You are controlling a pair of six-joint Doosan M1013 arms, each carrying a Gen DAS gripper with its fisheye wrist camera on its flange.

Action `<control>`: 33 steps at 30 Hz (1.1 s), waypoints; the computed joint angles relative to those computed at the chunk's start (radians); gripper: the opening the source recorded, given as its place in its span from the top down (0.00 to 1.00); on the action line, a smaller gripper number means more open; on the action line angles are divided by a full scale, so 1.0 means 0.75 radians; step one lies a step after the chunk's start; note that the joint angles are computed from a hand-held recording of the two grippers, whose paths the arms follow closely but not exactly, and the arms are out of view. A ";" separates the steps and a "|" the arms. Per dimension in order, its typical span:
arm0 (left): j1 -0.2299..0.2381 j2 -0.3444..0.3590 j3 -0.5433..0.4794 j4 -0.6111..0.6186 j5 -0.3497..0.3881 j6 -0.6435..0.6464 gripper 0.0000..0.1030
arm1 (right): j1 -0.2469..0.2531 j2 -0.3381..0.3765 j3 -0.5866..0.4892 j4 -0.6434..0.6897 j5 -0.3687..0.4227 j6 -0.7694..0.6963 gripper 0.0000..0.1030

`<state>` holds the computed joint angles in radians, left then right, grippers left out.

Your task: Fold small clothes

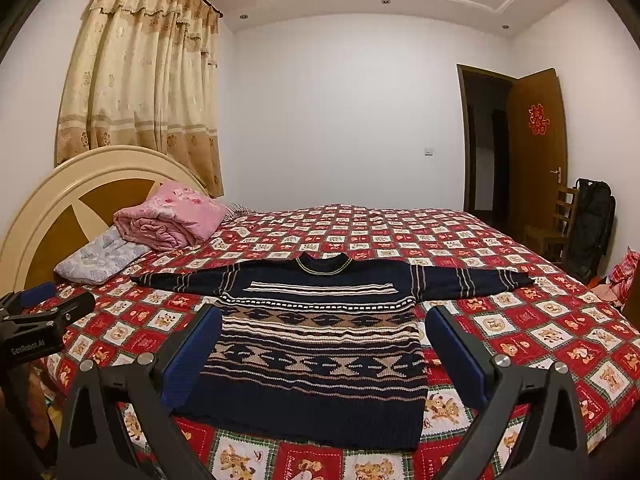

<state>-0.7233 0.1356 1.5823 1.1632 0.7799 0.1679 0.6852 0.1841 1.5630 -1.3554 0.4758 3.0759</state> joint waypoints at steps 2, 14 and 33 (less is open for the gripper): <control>0.000 0.000 0.000 0.000 0.001 -0.001 0.00 | 0.001 0.001 -0.001 0.007 0.001 -0.007 0.01; 0.006 0.001 -0.004 -0.013 0.011 -0.008 0.00 | 0.004 0.004 -0.002 0.021 0.004 -0.018 0.01; 0.009 -0.002 -0.001 -0.016 0.005 -0.009 0.00 | 0.005 0.010 -0.006 0.051 -0.001 -0.044 0.01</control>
<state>-0.7164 0.1344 1.5818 1.1514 0.7839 0.1610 0.6892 0.1918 1.5584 -1.3170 0.4751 3.0433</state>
